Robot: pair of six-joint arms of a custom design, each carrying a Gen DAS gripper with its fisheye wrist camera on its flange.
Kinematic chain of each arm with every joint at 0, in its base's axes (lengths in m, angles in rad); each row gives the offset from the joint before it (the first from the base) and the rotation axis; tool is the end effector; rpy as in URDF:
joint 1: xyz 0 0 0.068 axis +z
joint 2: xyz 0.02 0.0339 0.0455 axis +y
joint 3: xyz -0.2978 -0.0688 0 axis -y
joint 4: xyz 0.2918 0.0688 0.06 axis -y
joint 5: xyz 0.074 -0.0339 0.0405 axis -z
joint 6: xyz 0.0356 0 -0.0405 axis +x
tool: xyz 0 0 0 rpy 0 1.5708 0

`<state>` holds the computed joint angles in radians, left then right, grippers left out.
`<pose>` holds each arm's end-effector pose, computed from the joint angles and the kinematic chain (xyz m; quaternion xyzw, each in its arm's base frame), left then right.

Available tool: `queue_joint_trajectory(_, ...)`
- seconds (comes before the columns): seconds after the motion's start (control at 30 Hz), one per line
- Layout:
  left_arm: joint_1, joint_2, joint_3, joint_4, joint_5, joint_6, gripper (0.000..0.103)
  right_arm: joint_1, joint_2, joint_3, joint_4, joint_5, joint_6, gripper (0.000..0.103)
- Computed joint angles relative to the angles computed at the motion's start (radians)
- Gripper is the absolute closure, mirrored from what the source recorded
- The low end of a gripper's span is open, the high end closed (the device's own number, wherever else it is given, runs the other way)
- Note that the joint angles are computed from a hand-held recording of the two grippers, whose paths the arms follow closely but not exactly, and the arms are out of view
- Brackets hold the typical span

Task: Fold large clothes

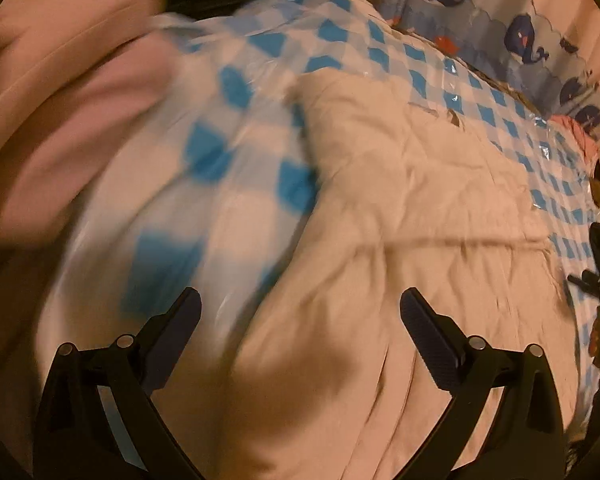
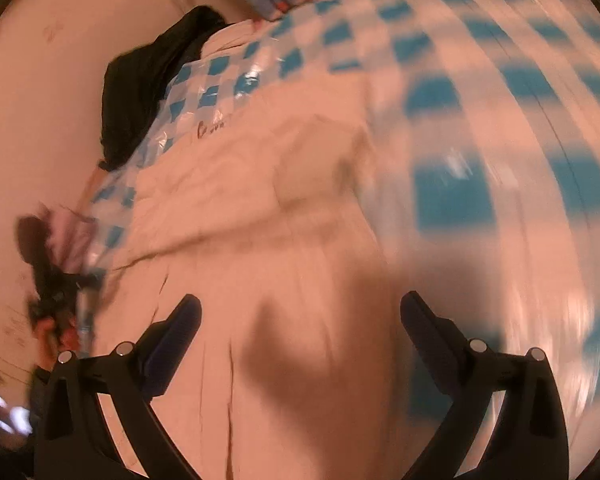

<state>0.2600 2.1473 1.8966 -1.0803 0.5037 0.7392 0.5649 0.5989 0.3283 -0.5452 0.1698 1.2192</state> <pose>0.4923 0.1132 0.2467 0.2571 0.9270 -0.1617 0.2202 0.1265 0.0731 0.1817 0.3272 0.8671 0.2364 0.2919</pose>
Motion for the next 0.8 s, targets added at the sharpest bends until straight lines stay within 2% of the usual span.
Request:
queue_joint_trajectory(0.07, 0.053, -0.015, -0.035, -0.021, -0.001, 0.04, 0.007, 0.141, -0.064, -0.035, -0.026, 0.072, 0.137, 0.007)
queue_joint_trajectory(0.13, 0.093, -0.019, -0.058, -0.049, -0.006, 0.078, 0.007, 0.289, -0.113, -0.083, 0.009, 0.127, 0.268, 0.007)
queue_joint_trajectory(0.23, 0.148, -0.042, -0.123, -0.072, -0.032, 0.148, 0.007, 0.45, -0.055, -0.096, 0.089, 0.185, 0.376, 0.007)
queue_joint_trajectory(0.37, 0.228, -0.028, -0.136, -0.227, -0.027, 0.282, 0.007, 0.656, -0.015, -0.117, 0.202, 0.288, 0.503, 0.007)
queue_joint_trajectory(0.47, 0.275, -0.05, -0.19, -0.293, -0.043, 0.396, 0.007, 0.771, -0.023, -0.138, 0.257, 0.363, 0.573, 0.007)
queue_joint_trajectory(0.57, 0.32, -0.076, -0.243, -0.32, -0.052, 0.489, 0.007, 0.892, -0.004, -0.127, 0.244, 0.42, 0.647, 0.007)
queue_joint_trajectory(0.63, 0.349, -0.062, -0.228, -0.379, -0.035, 0.523, 0.007, 0.976, -0.019, -0.133, 0.239, 0.482, 0.692, 0.007)
queue_joint_trajectory(0.73, 0.38, -0.028, -0.173, -0.47, 0.016, 0.542, 0.007, 1.073, -0.033, -0.168, 0.333, 0.563, 0.707, 0.007)
queue_joint_trajectory(0.8, 0.399, -0.03, -0.16, -0.47, 0.041, 0.518, 0.007, 1.116, -0.006, -0.157, 0.332, 0.584, 0.716, 0.007)
